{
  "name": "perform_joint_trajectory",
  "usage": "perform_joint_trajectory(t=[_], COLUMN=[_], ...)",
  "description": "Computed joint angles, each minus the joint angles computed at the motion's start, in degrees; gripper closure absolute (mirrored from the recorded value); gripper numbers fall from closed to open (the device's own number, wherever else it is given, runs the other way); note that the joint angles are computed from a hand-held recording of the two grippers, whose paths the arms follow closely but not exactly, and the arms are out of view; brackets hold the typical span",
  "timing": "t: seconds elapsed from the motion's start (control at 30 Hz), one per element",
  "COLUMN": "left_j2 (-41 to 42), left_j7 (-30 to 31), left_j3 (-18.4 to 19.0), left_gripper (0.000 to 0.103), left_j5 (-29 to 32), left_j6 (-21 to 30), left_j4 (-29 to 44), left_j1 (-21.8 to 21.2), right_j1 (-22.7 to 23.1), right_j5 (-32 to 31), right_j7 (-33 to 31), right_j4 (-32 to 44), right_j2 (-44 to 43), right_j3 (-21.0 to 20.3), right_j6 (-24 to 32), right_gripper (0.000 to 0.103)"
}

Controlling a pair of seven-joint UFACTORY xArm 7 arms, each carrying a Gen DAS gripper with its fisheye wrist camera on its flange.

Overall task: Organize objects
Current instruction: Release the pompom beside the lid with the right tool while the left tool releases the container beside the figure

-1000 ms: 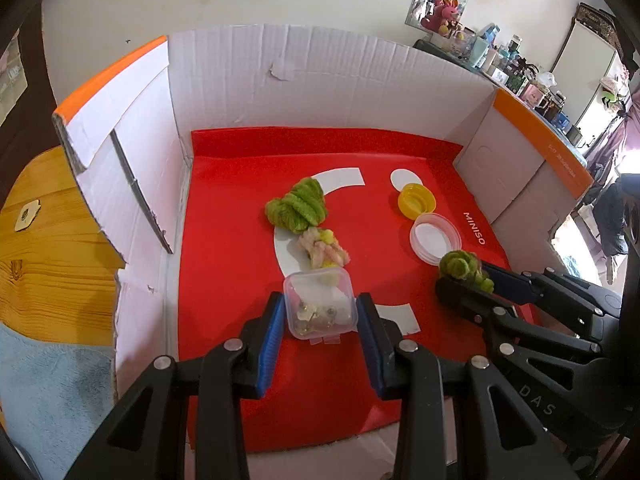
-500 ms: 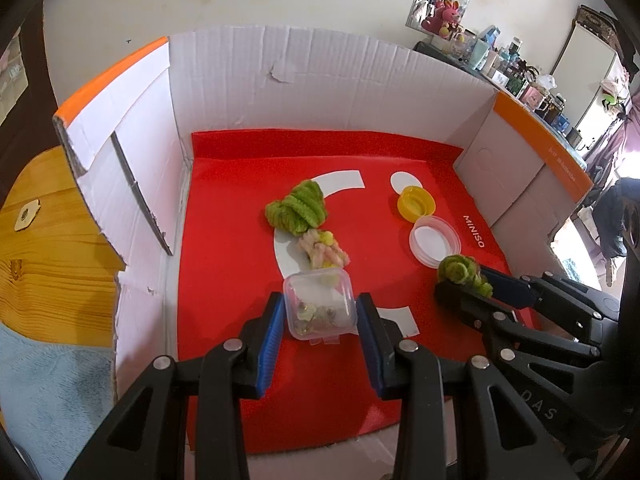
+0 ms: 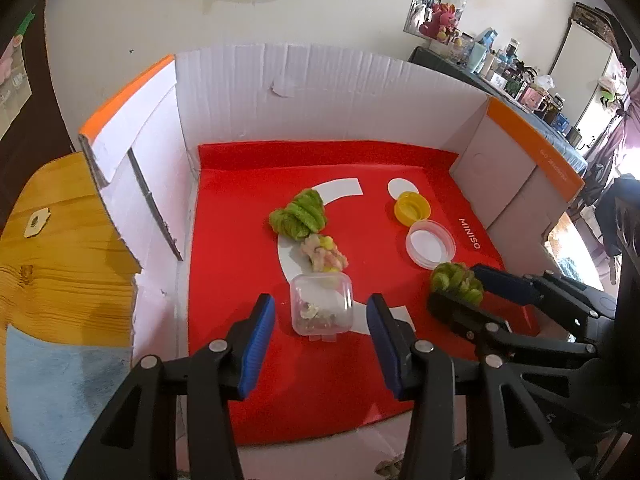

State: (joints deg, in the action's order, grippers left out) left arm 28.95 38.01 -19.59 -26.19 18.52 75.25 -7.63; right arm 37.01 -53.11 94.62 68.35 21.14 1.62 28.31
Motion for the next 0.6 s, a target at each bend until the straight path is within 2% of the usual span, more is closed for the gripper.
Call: perform_joint_trajectory(t=[0.27,0.37,0.43,0.6], left_j2=[-0.82,-1.3,-1.93,-3.49], left_j7=[0.19,0.79,1.59,3.04], left_j3=[-0.24,-0.65,-1.21,-1.84], left_gripper=[0.053,0.047,0.047,0.045], left_j5=[-0.65,-1.23,-1.96,-3.76], left_j6=[-0.41,-1.21,-1.57,-2.37], left_j4=[-1.19,-2.01,-2.87,-4.7], left_j1=[0.49,0.87,1.41,2.1], right_j1=[0.23,0.17,0.2,0.26], right_j5=[-0.51,-0.72,-0.98,-1.91], right_j7=[1.16,1.33,1.56,2.45], right_j4=[-0.64,-1.06,-1.35,-1.8], right_j2=[-0.73,-1.26,-1.69,-2.67], right_j3=[0.24,0.44,0.62,1.3], right_j6=[0.18,0.24,0.52,1.3], right_gripper=[0.053,0.052,0.052,0.045])
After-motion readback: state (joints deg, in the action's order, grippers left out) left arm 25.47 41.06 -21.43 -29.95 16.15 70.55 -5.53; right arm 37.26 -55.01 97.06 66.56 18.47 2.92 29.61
